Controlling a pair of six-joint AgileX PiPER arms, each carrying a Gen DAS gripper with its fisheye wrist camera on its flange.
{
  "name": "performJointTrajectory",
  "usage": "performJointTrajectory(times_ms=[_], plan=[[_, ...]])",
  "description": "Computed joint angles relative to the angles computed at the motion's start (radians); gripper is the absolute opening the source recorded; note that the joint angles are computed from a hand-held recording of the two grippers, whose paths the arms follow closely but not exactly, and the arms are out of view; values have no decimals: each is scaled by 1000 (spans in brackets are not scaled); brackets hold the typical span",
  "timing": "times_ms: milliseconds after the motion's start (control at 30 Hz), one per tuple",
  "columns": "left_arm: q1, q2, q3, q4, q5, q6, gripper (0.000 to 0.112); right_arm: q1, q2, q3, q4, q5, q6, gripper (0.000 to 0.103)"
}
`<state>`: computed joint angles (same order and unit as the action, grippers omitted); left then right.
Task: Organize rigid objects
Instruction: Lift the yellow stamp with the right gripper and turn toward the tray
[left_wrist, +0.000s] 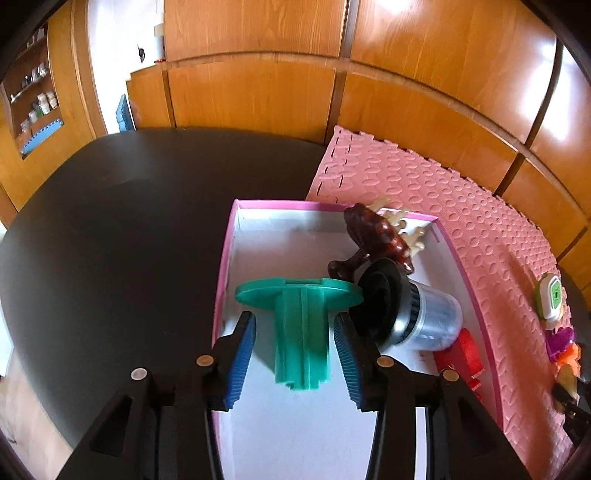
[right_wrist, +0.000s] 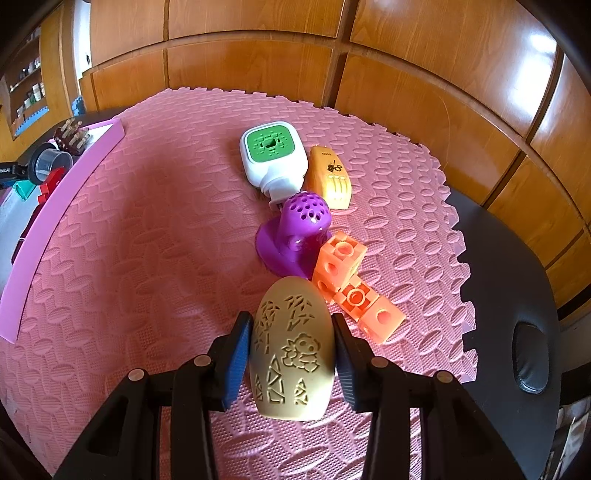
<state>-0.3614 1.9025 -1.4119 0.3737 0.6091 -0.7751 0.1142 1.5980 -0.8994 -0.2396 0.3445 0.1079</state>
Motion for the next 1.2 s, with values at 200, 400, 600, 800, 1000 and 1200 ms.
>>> performJointTrajectory(times_ms=[200,400,600,800,1000,1200], plan=[[-73,-137,137,135,-25,-148,48,5,-2,2,-15,-1,17,42],[-180,-220,231,228,-11,-274,51,1,-2,0,3,1,10,42],[-278,-257,278,311,20,-372,51,-42,6,-15,189,14,-152,42],[-341,-284,297,389,51,-436,51,-6,-2,3,30,-5,-7,42],[-368,-300,299,408,65,-451,51,10,-8,13,-44,-13,61,42],[-383,-314,308,411,76,-456,51,20,-12,24,-102,-23,116,42]])
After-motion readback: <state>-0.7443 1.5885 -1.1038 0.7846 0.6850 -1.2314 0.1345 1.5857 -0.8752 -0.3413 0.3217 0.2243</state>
